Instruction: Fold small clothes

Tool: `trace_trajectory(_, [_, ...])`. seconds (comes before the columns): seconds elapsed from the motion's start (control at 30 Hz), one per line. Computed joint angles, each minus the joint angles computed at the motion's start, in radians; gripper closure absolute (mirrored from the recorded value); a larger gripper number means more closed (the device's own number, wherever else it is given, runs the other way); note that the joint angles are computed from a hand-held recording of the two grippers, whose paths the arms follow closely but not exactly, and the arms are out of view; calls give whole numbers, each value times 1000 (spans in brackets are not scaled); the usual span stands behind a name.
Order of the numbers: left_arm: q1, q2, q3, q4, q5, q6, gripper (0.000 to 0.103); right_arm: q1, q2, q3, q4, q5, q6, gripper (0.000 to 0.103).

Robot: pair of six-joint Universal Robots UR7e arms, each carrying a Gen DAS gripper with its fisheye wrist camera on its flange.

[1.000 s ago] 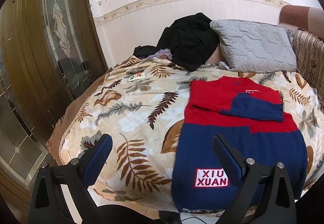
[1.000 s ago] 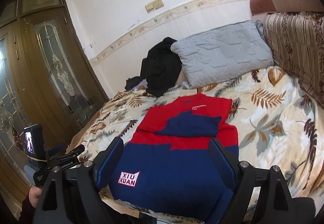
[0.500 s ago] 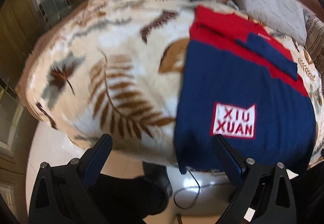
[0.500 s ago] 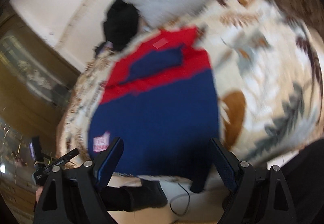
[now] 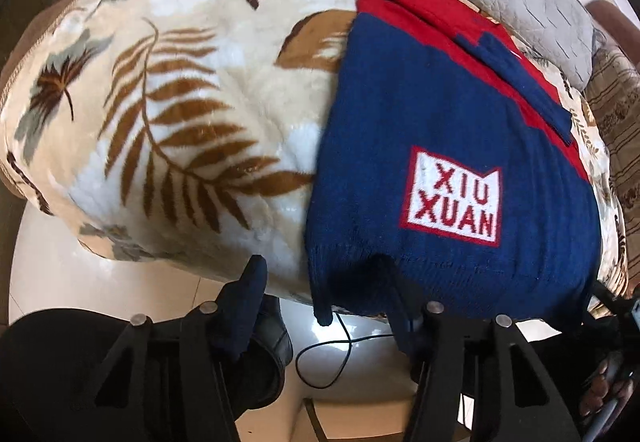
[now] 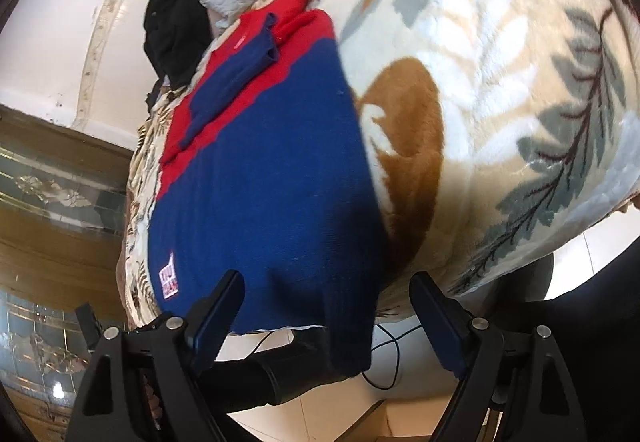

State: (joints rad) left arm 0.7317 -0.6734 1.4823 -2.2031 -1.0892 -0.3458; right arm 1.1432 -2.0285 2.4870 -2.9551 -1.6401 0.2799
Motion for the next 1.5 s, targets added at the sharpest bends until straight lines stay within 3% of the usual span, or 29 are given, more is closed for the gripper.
trace_trajectory(0.03, [2, 0, 4, -7, -6, -7, 45, -2, 17, -6, 1, -3, 1, 22])
trace_trajectory(0.17, [15, 3, -1, 10, -5, -56, 27, 10, 79, -25, 17, -17, 0, 37])
trace_trajectory(0.27, [23, -1, 9, -6, -26, -70, 27, 11, 103, -27, 7, 1, -17, 53])
trace_trajectory(0.4, [23, 0, 20, -40, -21, -34, 27, 10, 103, -24, -1, 9, -24, 56])
trace_trajectory(0.5, [36, 9, 6, -76, -91, -3, 52, 0, 98, -21, 6, 29, -14, 54])
trace_trajectory(0.6, [39, 12, 6, -94, -104, 14, 59, 2, 102, -26, 11, 25, 1, 50])
trace_trajectory(0.67, [38, 9, 11, -104, -111, 22, 69, 9, 106, -25, 5, 14, -9, 48])
trace_trajectory(0.73, [32, 5, 13, -105, -109, 36, 79, 47, 121, -37, 10, -47, -33, 56])
trace_trajectory(0.8, [27, 0, 17, -110, -114, 46, 89, 82, 123, -55, 47, -78, -34, 85])
trace_trajectory(0.83, [23, 2, 15, -113, -115, 45, 90, 101, 123, -61, 57, -96, -38, 90])
trace_trajectory(1.0, [23, -2, 3, -101, -125, 45, 89, 210, 128, -87, 30, -168, -92, 92])
trace_trajectory(1.13, [28, 9, -11, -62, -130, 24, 54, 164, 112, -82, 37, -97, -108, 92])
trace_trajectory(1.2, [26, 16, -23, -43, -126, 19, 50, 111, 103, -77, 85, -52, -72, 88])
trace_trajectory(1.3, [38, 16, -23, -53, -170, 18, 64, 41, 99, -64, 99, 34, -26, 88])
trace_trajectory(1.37, [44, 15, -30, -50, -193, 16, 88, 10, 93, -54, 88, 86, -36, 88])
trace_trajectory(1.4, [47, 12, -30, -57, -205, 20, 93, 10, 93, -53, 85, 90, -58, 88])
trace_trajectory(1.5, [51, -1, -25, -86, -250, 52, 95, 20, 93, -49, 59, 107, -77, 91])
